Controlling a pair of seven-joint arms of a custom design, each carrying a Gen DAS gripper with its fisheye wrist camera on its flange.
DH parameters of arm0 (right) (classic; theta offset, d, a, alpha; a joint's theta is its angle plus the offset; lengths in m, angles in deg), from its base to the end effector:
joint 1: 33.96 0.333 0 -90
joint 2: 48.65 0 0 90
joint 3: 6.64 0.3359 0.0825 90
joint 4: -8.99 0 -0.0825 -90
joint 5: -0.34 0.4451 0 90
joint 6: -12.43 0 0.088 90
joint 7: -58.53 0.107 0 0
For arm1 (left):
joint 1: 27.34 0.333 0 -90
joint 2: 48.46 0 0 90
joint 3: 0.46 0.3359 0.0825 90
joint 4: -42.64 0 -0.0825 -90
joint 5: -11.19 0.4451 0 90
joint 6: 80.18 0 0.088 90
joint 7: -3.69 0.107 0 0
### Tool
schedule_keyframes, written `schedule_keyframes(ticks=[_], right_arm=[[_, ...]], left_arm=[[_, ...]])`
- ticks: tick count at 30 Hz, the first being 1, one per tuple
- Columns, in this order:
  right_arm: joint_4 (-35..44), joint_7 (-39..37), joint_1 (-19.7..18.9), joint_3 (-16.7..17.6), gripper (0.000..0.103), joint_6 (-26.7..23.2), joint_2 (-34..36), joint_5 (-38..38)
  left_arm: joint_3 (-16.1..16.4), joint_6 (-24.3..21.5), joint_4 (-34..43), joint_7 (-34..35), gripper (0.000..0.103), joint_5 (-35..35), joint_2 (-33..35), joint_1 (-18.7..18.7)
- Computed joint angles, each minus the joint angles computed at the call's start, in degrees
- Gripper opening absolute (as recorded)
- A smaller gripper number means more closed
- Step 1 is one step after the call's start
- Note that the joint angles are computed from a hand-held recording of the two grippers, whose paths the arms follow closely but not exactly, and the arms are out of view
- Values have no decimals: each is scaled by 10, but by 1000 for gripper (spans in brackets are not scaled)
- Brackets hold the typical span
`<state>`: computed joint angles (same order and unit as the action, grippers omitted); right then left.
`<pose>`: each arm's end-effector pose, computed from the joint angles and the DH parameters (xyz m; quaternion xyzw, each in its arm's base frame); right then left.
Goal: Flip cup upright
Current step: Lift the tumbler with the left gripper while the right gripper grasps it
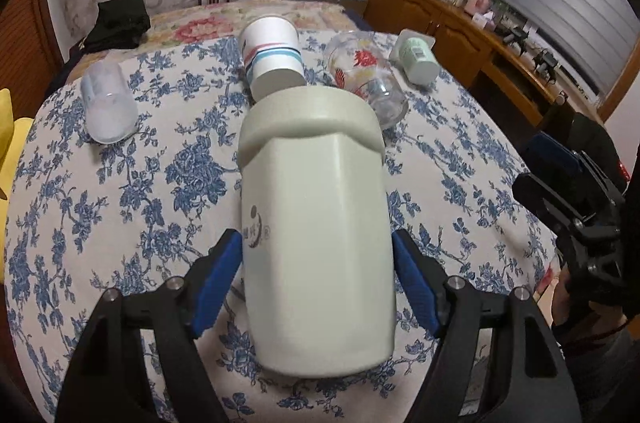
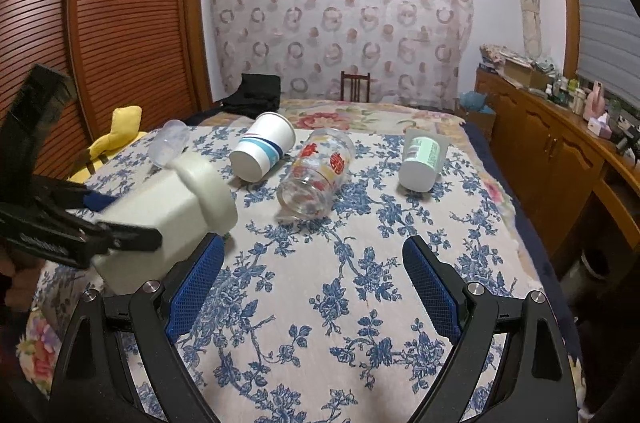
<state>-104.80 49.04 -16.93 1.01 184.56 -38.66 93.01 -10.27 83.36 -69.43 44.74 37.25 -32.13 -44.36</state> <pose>0.6233 0.2035 0.4014 -0.7782 0.4060 -0.2224 0.4244 0.6205 -0.3325 0.3830 -0.6744 0.6664 -0.2846 0.1416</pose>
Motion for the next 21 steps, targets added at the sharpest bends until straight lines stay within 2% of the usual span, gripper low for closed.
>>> schedule_keyframes(ticks=[2, 7, 11, 13, 17, 21], right_arm=[[-2, -20, 1, 1, 93, 3, -4, 20], [-9, -2, 6, 0, 93, 2, -9, 5], [-11, 35, 11, 3, 93, -5, -11, -29], [-8, 76, 12, 5, 93, -15, -9, -64], [5, 218, 13, 9, 93, -50, 9, -182], [30, 369, 17, 12, 92, -76, 37, -299]], left_arm=[[11, 5, -5, -18, 75, 23, -7, -10], [22, 18, -29, -59, 76, 64, -36, -14], [41, 41, -70, -155, 76, 154, -80, -20], [44, 38, -85, -213, 76, 210, -101, -17], [37, 34, -130, -336, 76, 330, -153, 4], [14, 25, -160, -405, 76, 391, -183, 36]])
